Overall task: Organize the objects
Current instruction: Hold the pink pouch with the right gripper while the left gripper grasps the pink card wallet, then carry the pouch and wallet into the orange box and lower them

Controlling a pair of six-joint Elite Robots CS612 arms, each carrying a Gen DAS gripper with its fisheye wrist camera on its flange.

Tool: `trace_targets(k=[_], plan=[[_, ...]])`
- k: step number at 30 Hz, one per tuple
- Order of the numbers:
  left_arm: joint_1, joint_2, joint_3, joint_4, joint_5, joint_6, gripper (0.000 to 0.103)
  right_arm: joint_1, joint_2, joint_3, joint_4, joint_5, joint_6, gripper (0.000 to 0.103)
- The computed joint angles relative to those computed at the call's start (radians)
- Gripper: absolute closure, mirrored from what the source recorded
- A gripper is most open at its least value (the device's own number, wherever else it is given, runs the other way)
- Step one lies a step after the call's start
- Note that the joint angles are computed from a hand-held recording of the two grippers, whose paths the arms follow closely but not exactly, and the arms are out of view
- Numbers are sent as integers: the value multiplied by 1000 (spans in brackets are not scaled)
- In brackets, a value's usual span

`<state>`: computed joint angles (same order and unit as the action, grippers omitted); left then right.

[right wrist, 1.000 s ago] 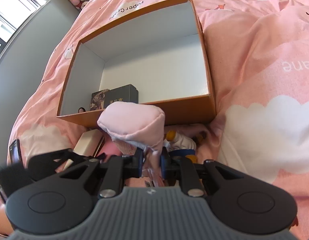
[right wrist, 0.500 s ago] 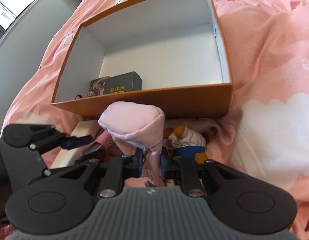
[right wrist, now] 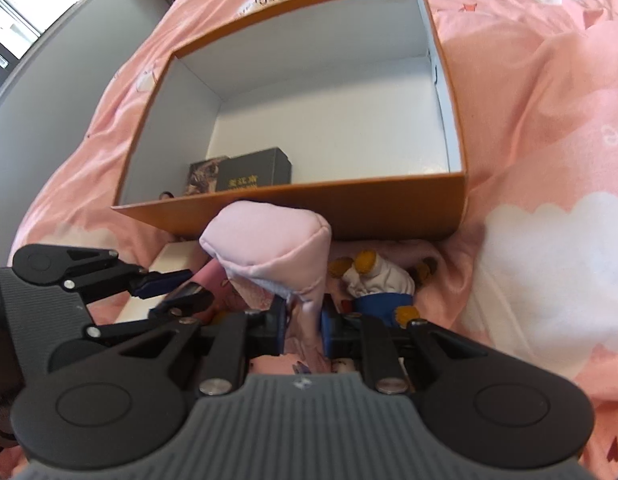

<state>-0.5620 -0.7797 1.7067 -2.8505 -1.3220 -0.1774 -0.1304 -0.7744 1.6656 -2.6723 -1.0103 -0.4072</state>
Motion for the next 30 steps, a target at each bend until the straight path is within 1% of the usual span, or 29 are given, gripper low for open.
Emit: trace_targets(k=[4,5,7,10,12,14,16,20,23,25,27,28,30], plan=[[1,-36,53,-88,-31,-55,86,-8,-18,15,-22,19,8,87],[10,-33,49,-107,-41,-56,86,-11,-22,18,-26,27,10,87],[8,-54,77,-153,-52,-80,86,-15,-30,21,-29,44,13,87],[20,-67,69,-191,-87,-99,86,-21,-42,26,-31,72,14,87],[29,-74,83,-242,-109,-111,86,-26,-52,30,-34,97,9,87],[31,-86,94,-282,-110,-124,86,-31,-61,31,-34,124,3,87],[32,-88,94,-317,-93,-135,86,-32,-67,27,-35,147,3,87],[48,-71,75,-399,-63,-137,86,-28,-66,1,-61,175,17,87],[59,-47,43,-447,-33,-153,86,-15,-49,-33,-105,164,49,87],[69,-27,16,-468,-15,-194,86,-6,-30,-67,-110,155,82,87],[84,5,-18,-493,-5,-232,86,2,-7,-107,-104,150,110,87],[93,20,-38,-490,-2,-258,86,6,4,-126,-97,143,125,87],[116,56,-76,-505,-19,-303,86,14,31,-171,-69,141,154,87]])
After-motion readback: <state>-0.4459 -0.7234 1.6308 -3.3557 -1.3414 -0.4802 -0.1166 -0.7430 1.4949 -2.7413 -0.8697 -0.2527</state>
